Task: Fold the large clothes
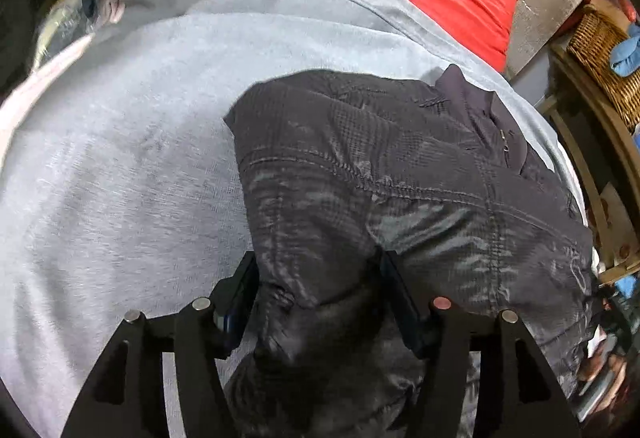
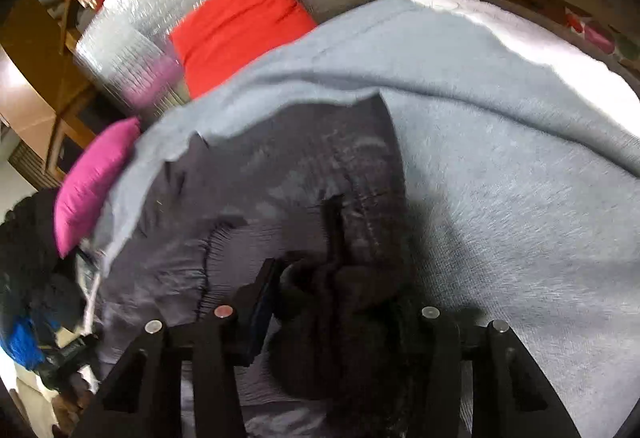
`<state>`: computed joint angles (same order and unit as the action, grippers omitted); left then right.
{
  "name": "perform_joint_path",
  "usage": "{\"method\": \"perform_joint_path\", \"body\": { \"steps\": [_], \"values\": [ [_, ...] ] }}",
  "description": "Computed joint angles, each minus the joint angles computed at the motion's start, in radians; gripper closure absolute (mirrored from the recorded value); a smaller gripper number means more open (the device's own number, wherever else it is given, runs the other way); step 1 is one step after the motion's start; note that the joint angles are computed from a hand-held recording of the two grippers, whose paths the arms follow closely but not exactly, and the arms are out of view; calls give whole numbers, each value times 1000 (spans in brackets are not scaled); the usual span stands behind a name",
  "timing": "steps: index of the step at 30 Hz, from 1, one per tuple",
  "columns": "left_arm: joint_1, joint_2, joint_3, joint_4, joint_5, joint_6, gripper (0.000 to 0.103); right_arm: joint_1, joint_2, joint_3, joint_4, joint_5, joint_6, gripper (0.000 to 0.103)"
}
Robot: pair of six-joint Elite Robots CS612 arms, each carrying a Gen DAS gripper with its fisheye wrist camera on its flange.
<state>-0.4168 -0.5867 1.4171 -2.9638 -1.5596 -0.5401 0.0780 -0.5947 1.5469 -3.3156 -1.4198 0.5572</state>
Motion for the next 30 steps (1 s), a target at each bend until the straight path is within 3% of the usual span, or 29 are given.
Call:
{"method": "perform_joint_path", "body": {
  "steps": [2,3,6,8,11,15,21,24,27,30],
  "values": [
    [-11,-20,34,-48,48,21,40,0,-17,33,-65,-8,12,32],
    [-16,-30,49,-64,72,27,40,-2,-24,51,-91,-16,20,30],
    [-34,-66,114,-146,142,58,39,-1,-51,97,-159,-57,34,29],
    [-49,-83,154,-203,192,89,28,-5,-69,131,-208,-43,46,29],
    [-59,-94,190,-263,203,108,25,7,-81,154,-261,-40,21,29],
    [-60,-92,192,-235,162,88,25,37,-83,145,-237,-46,-57,30],
    [-90,-83,180,-263,205,158,25,66,-63,106,-214,-48,-115,31],
    [-96,-69,152,-194,225,171,25,70,-45,67,-135,-50,-105,31],
    [-102,-50,111,-56,237,190,23,57,-28,28,62,7,-70,30],
    [-111,-68,131,-70,256,207,23,59,-47,58,21,20,-59,31]
  ]
}}
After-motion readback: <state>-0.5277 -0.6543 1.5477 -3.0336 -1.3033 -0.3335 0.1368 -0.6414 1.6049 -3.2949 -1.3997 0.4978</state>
